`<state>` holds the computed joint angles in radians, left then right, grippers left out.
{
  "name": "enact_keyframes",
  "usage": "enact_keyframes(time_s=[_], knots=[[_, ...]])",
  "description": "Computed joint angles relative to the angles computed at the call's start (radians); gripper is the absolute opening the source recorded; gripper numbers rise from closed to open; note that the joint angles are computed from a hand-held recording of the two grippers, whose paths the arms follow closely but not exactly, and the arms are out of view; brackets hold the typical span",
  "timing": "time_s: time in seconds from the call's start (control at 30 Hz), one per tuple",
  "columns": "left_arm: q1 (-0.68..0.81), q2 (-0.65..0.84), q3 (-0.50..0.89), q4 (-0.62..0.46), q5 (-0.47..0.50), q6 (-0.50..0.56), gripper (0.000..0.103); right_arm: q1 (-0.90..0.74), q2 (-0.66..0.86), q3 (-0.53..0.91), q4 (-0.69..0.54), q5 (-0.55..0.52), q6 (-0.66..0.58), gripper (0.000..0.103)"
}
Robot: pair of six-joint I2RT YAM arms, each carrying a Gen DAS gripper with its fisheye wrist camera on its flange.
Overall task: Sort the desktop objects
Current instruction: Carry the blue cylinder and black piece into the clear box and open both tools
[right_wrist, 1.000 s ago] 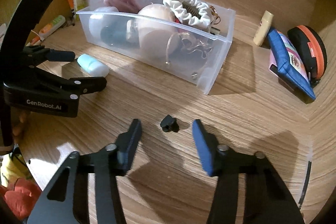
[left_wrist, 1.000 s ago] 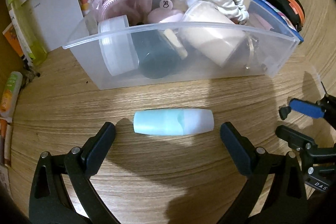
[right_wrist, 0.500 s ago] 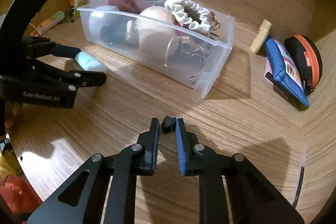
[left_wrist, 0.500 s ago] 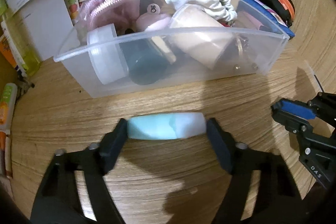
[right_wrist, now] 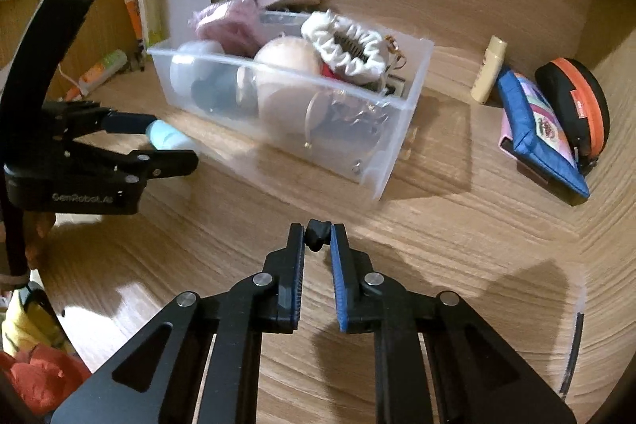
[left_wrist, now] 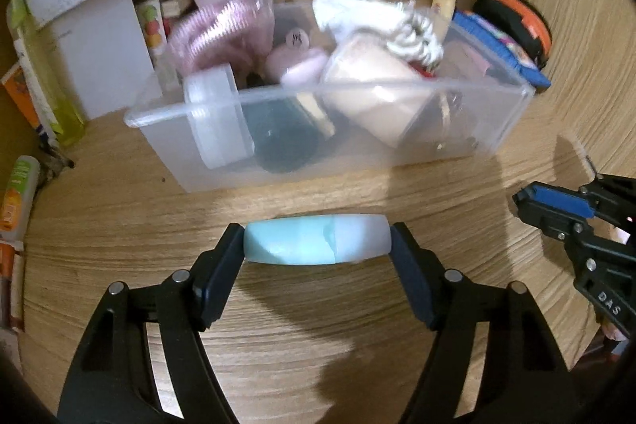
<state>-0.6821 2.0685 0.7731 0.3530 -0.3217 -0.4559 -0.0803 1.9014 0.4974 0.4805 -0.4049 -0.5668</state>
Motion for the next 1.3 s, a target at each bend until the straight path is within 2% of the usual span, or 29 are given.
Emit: enact_keyframes(time_s=[0.13,0.27,0.47,0.63,1.0,1.3], knots=[[-0.019,-0.073,-0.05,0.028,-0.05,0.023,0.073,-0.016,-0.054,0.003,-0.035,-0.026,0.008,0.012],[0.0,-0.143,-0.082,0.046,-0.018,0.034,0.073,-0.021,-0.117,0.007,-0.057,-0.051,0.035,0.012],[0.009,-0.198,-0.052,0.022,-0.029,0.06,0.073,-0.004,-0.167,0.062,-0.108,-0.059,0.071,0.012],[0.041,-0.234,-0.045,0.018,0.002,0.08,0.073,0.021,-0.156,0.116,-0.109,-0.054,0.107,0.012],[0.116,-0.152,0.097,-0.024,0.055,0.137,0.073,0.082,0.009,0.317,-0.192,-0.05,0.174,0.012],[0.165,-0.017,0.22,-0.061,0.117,0.14,0.073,0.092,0.083,0.385,-0.208,-0.03,0.173,0.012]])
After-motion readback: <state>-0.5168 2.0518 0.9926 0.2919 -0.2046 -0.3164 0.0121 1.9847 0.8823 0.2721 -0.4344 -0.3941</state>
